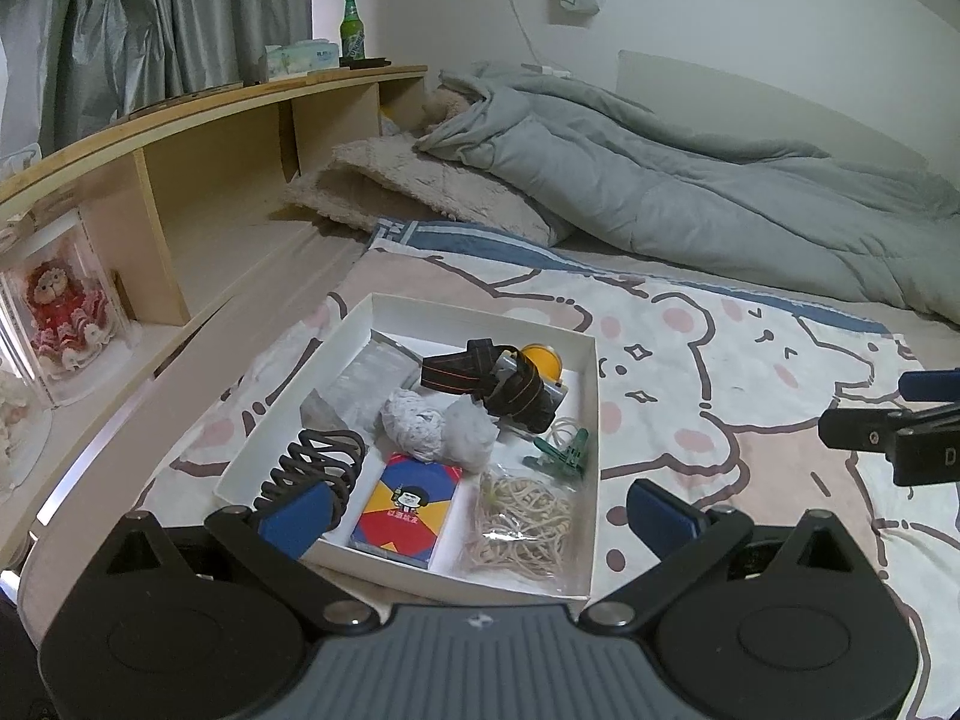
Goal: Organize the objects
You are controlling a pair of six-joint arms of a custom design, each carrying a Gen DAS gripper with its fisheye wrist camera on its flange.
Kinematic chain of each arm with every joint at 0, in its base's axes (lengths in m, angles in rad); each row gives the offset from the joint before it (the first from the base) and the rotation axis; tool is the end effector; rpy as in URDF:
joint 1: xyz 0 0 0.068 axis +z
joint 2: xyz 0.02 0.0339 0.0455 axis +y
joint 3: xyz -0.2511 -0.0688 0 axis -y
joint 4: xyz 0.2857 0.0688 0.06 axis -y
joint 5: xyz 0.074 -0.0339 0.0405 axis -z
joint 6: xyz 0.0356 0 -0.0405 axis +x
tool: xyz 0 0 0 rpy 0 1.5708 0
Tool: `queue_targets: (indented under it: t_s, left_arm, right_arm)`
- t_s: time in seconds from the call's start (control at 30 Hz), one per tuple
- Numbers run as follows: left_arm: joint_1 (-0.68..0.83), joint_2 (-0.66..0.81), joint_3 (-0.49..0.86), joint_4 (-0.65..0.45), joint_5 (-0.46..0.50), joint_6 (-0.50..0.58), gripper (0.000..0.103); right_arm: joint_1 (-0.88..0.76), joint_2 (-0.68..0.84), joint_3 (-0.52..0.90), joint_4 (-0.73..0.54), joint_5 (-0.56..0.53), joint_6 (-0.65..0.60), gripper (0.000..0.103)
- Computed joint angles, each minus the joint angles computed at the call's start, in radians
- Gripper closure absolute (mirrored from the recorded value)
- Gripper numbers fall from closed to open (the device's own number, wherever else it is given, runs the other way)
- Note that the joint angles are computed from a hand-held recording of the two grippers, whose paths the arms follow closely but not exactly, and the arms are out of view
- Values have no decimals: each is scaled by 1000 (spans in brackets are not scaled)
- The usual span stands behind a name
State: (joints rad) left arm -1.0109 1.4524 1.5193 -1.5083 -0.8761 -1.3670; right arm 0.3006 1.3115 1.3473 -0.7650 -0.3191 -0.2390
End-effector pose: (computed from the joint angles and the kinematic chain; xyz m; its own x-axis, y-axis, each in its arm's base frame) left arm 0.1739 -0.2260 0.3458 -0.5862 -0.2452 -0.7722 -0.4166 0.9086 0.0278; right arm 0.3017 0.1052 0.3546 -0.4989 -0.3900 -0.7740 -0.6409 0.7672 0.0265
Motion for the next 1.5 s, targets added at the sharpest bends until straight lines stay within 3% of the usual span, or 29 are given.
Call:
queue_targets:
  t_s: [1.5]
  left_arm:
    - [5, 11, 3, 16, 3, 12, 0]
  right_arm:
    - [9, -3, 0, -7, 0, -22, 0]
